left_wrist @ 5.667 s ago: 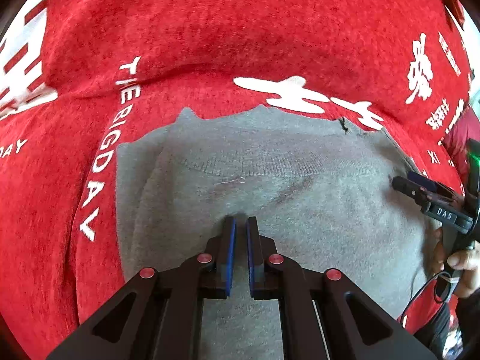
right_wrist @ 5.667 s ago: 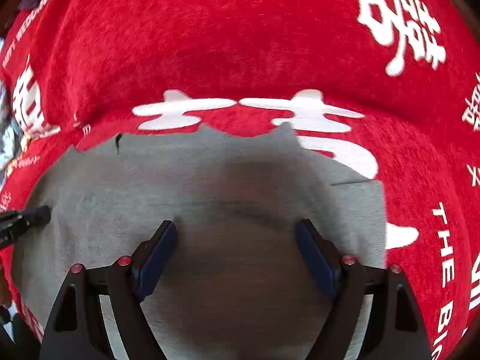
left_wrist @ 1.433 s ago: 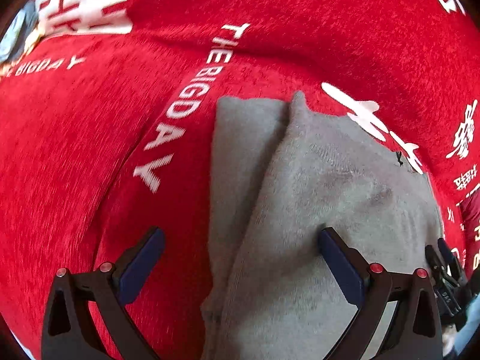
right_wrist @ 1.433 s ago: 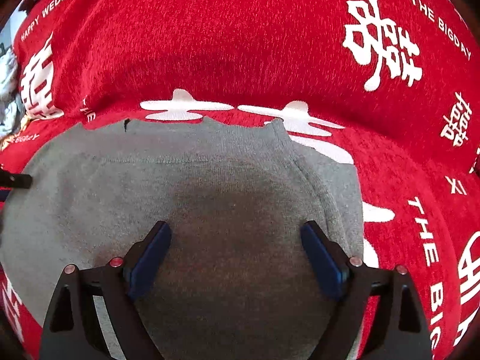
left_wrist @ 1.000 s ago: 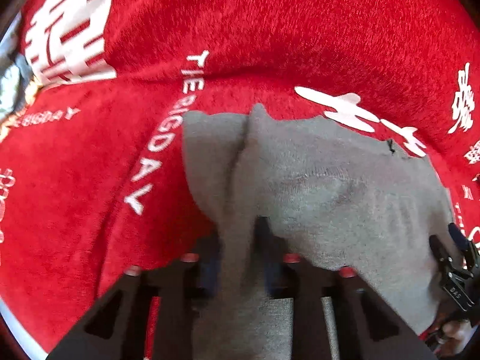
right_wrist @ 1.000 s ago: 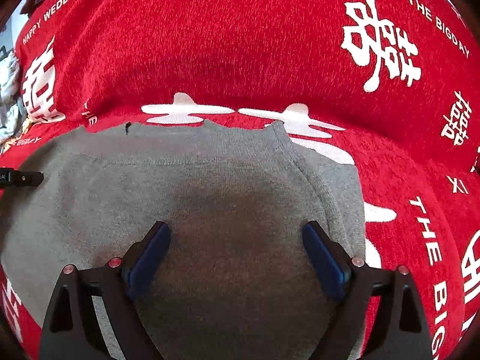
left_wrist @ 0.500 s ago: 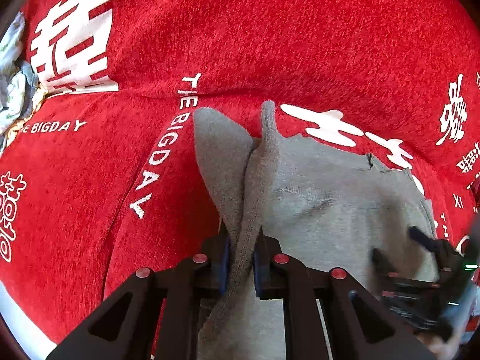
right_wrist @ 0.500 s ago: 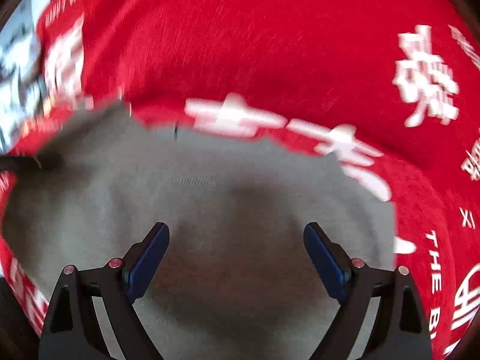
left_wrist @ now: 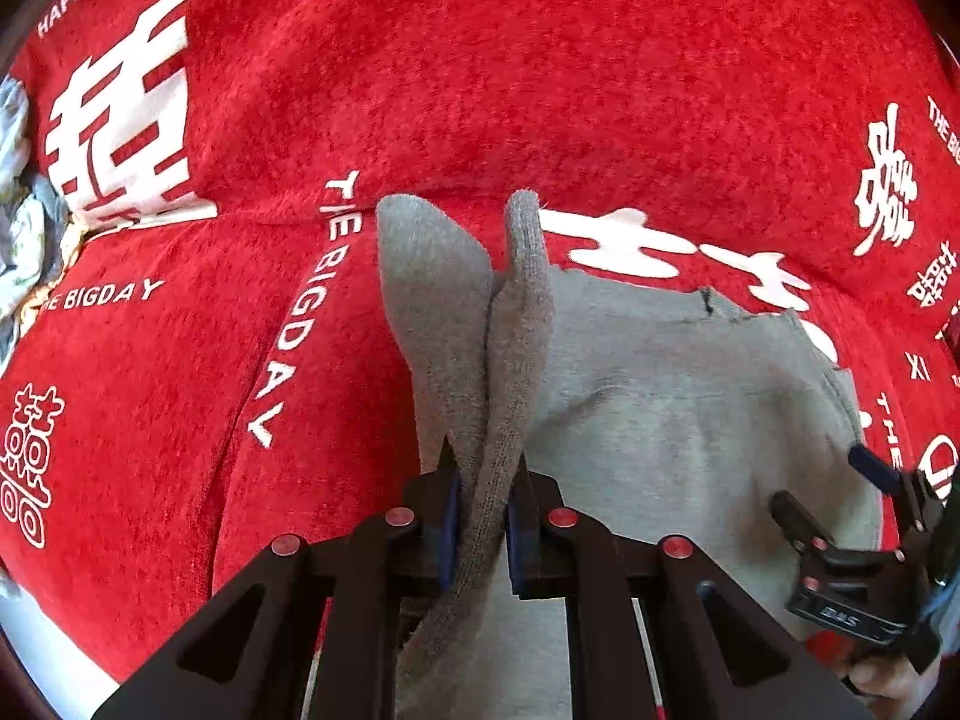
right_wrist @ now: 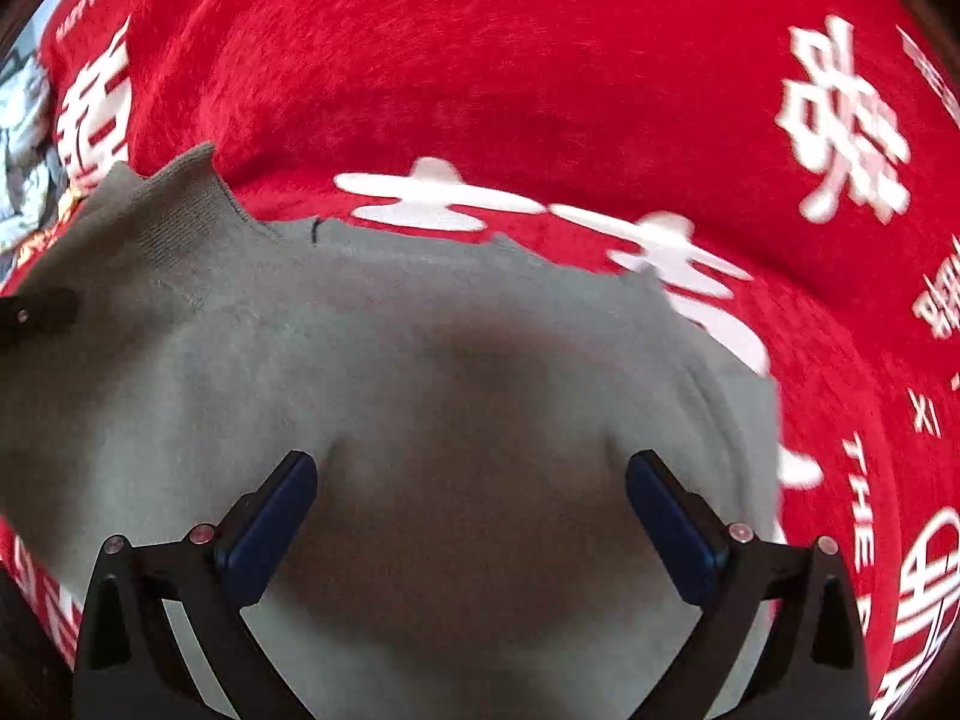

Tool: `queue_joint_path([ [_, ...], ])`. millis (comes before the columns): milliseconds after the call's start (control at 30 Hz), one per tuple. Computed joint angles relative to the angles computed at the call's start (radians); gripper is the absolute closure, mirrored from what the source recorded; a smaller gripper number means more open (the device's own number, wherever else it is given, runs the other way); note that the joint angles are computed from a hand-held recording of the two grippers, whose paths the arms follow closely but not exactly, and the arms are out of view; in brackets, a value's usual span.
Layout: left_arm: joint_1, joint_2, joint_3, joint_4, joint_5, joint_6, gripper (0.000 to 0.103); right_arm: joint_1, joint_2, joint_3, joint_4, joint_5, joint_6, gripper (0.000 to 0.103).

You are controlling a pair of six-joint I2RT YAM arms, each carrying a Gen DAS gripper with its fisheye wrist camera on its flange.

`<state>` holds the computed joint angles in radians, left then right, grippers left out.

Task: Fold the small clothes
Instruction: 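Grasp the sweater's folded edge with the left gripper and lift it, then fold the held edge over toward the right gripper with the left gripper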

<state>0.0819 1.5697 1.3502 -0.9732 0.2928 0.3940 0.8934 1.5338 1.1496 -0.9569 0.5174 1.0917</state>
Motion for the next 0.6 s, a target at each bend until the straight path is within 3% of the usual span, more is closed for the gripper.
queue_joint_path([
  [200, -0.073, -0.037, 0.021, -0.050, -0.008, -0.036, 0.090, 0.092, -0.236, -0.140, -0.136, 0.059, 0.232, 0.001],
  [600, -0.347, -0.020, 0.216, -0.221, -0.030, -0.248, 0.090, 0.190, -0.463, -0.289, -0.313, 0.079, 0.411, 0.001],
])
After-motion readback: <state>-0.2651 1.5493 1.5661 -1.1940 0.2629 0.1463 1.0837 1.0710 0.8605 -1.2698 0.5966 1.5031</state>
